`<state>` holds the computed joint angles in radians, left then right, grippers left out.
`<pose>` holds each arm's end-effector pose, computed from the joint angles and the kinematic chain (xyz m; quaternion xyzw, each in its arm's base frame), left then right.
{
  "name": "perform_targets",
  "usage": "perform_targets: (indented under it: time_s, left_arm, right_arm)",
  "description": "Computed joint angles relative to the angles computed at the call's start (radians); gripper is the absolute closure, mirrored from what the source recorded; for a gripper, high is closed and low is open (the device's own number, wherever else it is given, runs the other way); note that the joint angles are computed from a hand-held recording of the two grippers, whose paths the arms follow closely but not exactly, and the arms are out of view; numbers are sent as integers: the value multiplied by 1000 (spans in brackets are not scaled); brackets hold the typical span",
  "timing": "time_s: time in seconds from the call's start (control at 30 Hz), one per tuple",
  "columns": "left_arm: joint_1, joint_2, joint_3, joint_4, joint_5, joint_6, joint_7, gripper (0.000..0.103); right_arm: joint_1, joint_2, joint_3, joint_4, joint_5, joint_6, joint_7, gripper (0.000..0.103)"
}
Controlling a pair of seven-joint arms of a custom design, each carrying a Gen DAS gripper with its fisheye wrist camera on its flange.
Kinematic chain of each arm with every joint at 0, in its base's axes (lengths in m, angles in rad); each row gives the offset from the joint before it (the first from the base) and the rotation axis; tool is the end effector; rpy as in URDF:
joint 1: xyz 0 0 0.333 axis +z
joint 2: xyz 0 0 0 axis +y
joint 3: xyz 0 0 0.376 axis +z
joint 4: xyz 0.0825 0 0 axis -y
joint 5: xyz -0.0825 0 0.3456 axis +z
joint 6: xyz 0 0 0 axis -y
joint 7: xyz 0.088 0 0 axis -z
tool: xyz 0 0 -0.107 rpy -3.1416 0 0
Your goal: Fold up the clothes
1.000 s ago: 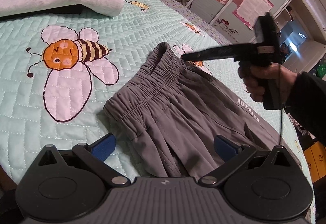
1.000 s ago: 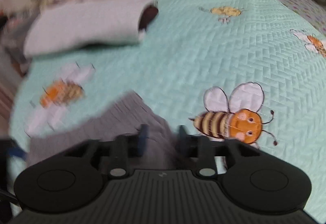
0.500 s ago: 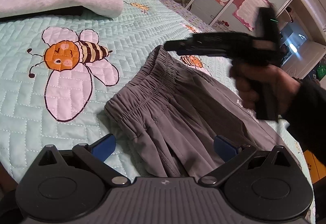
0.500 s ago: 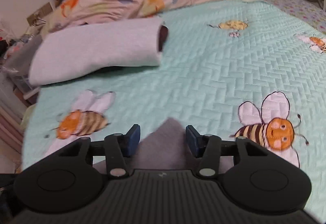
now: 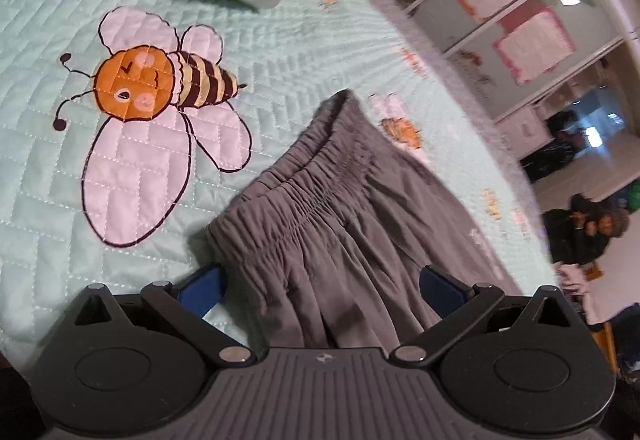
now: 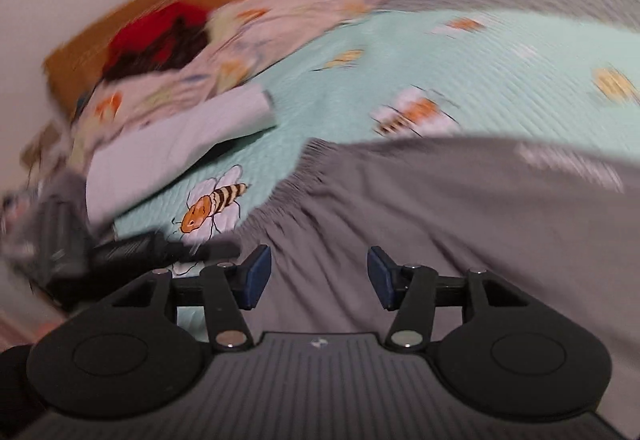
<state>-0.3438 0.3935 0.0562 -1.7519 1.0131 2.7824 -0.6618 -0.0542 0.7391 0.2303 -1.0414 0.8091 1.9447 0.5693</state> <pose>0.6376 -0.2345 0.4782 -0.8830 0.2222 -0.3836 0.1544 0.7680 0.1127 0.5092 -0.8352 0.3117 0.0821 0.4456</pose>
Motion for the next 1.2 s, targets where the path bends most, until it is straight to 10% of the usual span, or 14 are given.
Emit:
perform_targets:
  time_s: [0.13,0.23,0.4,0.6,0.73,0.8,1.07,1.2]
  left_arm:
    - [4,36,-49,85,-137,-155,193,4]
    - [-39,58,-54,165,-221,-362,379,57]
    - [-31,-6,-68,57,-162,-349,316,75]
    - [-1,-37,-106,33,-200,-369,377,67]
    - [34,-62,-102,-14,-209,-231,359,17]
    - [16,-69,-99,1,-206,-282,359,8]
    - [2,-155,-115,-79,-92,-320,142,8]
    - [-13,-135,-157,-15,-47,-393,218,8]
  right_arm:
    - [-62,-85,-6,-147,86,53,-14,38]
    - [-96,-133,-23,-226,148,81,-21,36]
    - [-148,-181,-54,-316,235,98,-51,32]
    - [-173,-201,-80,-364,299,85,-57,31]
    - [-180,-200,-84,-368,334,70,-62,31]
    - [-182,-205,-85,-379,349,62,-64,31]
    - [-156,-183,-113,-410,340,79,-34,28]
    - [-120,-193,-162,-461,264,321,-29,28]
